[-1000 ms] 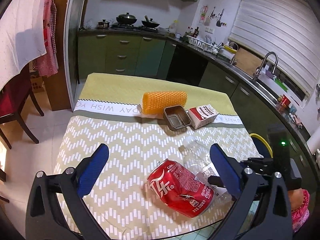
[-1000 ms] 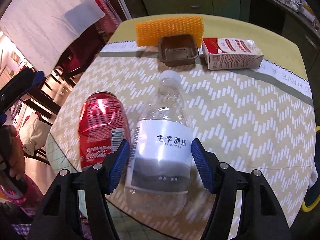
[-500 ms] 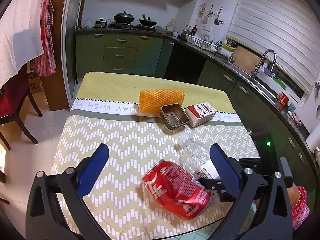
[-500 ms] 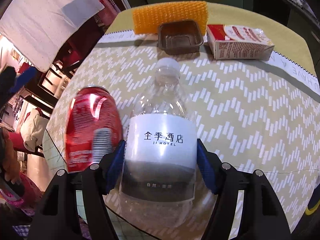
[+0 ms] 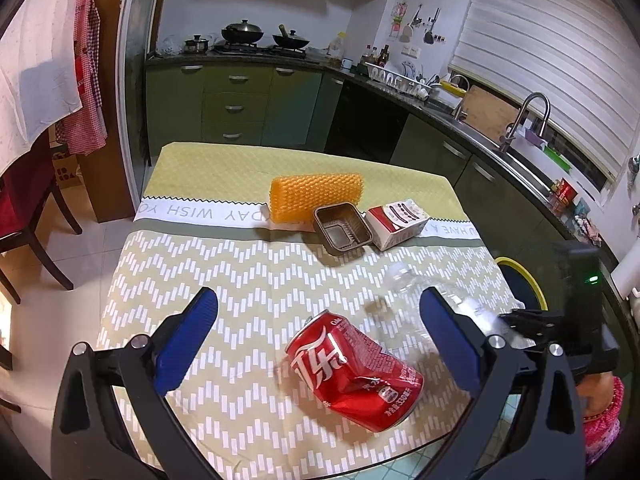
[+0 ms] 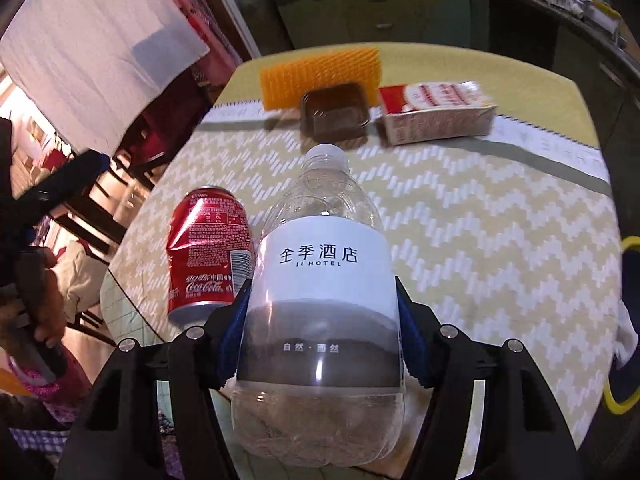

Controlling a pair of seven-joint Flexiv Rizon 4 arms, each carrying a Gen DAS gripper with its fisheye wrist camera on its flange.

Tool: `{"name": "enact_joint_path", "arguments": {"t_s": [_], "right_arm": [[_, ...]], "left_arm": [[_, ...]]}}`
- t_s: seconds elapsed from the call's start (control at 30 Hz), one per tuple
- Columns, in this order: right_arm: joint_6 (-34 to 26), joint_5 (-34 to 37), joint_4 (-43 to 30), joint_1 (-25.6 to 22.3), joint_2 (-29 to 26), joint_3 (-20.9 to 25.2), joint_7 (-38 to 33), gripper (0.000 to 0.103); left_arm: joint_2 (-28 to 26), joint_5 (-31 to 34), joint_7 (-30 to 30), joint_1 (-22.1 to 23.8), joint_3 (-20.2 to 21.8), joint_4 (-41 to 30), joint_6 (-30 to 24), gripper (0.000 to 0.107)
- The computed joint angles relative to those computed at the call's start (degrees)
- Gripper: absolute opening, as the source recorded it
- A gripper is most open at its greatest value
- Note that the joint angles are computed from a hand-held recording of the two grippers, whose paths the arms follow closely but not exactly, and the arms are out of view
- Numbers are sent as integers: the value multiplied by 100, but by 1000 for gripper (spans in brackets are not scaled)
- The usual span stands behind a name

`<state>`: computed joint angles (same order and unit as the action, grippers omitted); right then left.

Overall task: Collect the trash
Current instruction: 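Carry the water bottle over the bin and release it, then grasp the brown plastic tray by its rim with the left gripper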

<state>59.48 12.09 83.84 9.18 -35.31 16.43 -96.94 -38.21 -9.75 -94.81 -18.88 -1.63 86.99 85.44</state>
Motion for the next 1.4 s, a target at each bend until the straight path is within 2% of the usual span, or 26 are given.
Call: {"name": "enact_joint_path", "arguments": {"t_s": [0.17, 0.27, 0.43, 0.57, 0.8, 0.83, 0.87, 0.9, 1.0, 1.23, 1.4], "right_arm": [[409, 310, 450, -286, 419, 33, -102, 64], [796, 357, 766, -412, 659, -198, 171, 64], [1266, -126, 1240, -539, 796, -1028, 1398, 65], [1187, -587, 1194, -754, 511, -1523, 2325, 65], [882, -1078, 491, -1190, -246, -1552, 3018, 66], [839, -1188, 377, -1170, -368, -1641, 3171, 67], [852, -1329, 354, -1094, -434, -1791, 3387, 76], [888, -1544, 417, -941, -453, -2036, 3676, 78], [1157, -1776, 655, -968, -370, -2039, 3927, 78], [2111, -2098, 1670, -856, 239, -2034, 4247, 80], [2432, -2313, 2219, -660, 640, -2102, 4391, 80]], "left_arm": [[7, 24, 31, -19, -23, -30, -47, 96], [6, 41, 54, -38, -34, -64, -60, 96], [-44, 62, 84, -84, -39, -177, -141, 96], [-89, 94, 93, -142, -17, -278, -237, 96], [-109, 202, -5, -258, 103, -402, -375, 96], [-109, 218, -12, -265, 107, -415, -391, 96], [-107, 236, -15, -271, 111, -423, -406, 96], [-105, 252, -18, -273, 111, -427, -415, 96], [-101, 302, -16, -283, 118, -436, -452, 96], [-148, 279, 42, -203, 0, -465, -592, 96], [-146, 301, 22, -236, 42, -451, -793, 96]]}}
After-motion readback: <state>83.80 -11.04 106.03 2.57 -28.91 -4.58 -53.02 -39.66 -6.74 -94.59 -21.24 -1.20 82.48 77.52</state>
